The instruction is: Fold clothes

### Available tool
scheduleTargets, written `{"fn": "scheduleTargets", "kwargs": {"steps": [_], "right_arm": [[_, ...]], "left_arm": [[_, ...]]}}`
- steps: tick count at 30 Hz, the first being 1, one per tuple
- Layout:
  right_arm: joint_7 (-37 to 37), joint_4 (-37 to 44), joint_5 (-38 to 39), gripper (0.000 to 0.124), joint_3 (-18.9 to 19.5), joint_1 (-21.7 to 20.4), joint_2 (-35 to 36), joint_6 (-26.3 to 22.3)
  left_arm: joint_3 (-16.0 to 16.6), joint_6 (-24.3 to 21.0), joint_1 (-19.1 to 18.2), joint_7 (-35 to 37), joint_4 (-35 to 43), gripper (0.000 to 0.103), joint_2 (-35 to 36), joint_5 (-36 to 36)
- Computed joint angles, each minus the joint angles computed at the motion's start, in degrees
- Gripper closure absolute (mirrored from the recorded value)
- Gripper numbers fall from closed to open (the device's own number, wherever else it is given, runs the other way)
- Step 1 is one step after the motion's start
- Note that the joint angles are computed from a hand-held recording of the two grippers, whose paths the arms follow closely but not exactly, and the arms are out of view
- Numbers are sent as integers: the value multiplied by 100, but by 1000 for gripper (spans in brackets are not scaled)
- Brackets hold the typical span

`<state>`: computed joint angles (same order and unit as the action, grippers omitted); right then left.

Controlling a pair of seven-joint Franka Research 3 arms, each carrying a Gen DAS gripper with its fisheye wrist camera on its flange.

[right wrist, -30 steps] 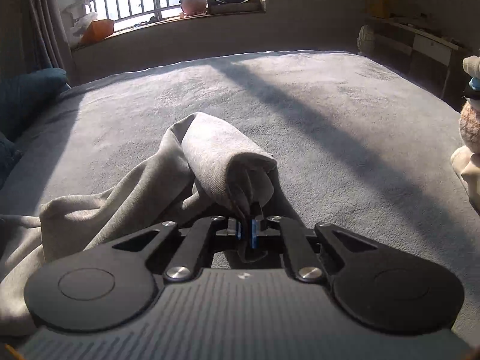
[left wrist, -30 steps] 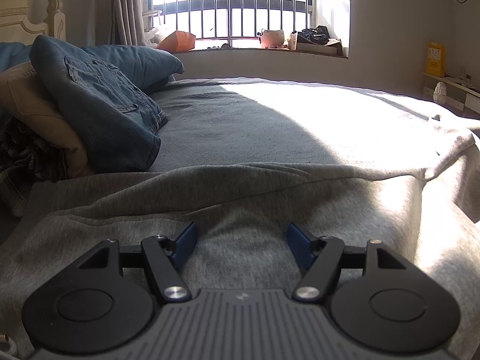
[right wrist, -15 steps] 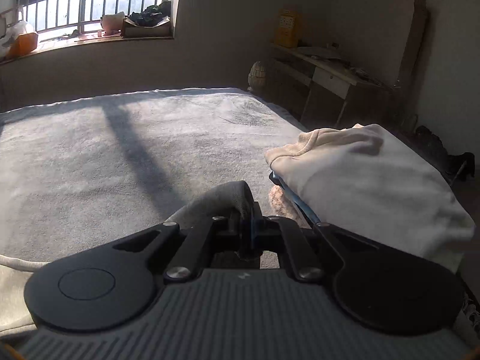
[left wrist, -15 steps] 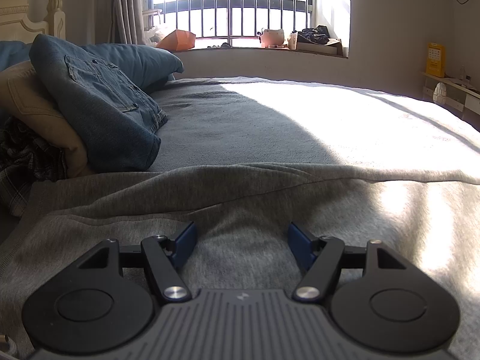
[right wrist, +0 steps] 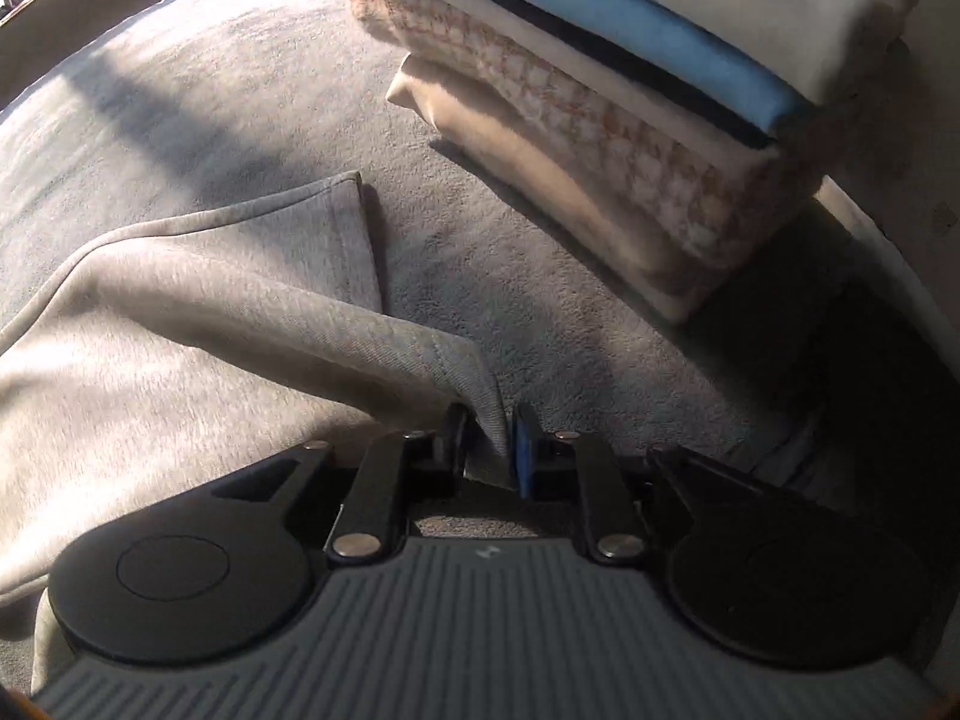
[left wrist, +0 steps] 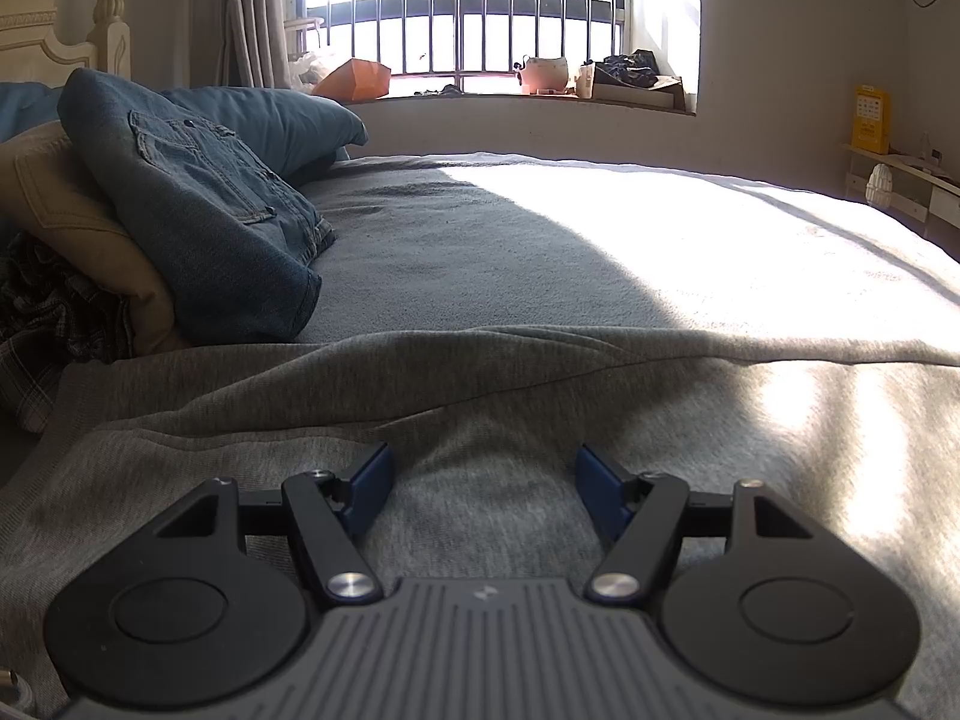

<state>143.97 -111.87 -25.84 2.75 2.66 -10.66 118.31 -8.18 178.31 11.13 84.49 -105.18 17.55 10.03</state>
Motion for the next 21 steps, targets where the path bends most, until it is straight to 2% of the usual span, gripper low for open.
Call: {"fn": "scheduleTargets", "kwargs": {"steps": [3,6,8,9,13,17,21], "right_arm": [[320,-128,-309,96,49,-46,-135,291],[544,-287,-586,89,29,-124,-275,1301],[415,-244,-513,68,-18,-171,-157,1965],[232,-112,-385,67,-46,-167,11,2155],[-393,818,78,66,-154,-37,1041,1952],[-59,1620,332,66,-499,147,1971,1826],[131,2121,548,65,-833,281,2537,1762]], "left_arm": [[66,-2,-58,-49,0,34,-5,57],[172,7,-150,-138,-10,34,-15,154],[231,9,-201,-201,-9,34,-17,223],[235,10,-203,-218,-14,34,-20,241],[212,-1,-190,-249,-23,34,-34,272],[148,-10,-131,-219,-11,34,-26,243],[130,0,-110,-197,2,34,-12,228]]}}
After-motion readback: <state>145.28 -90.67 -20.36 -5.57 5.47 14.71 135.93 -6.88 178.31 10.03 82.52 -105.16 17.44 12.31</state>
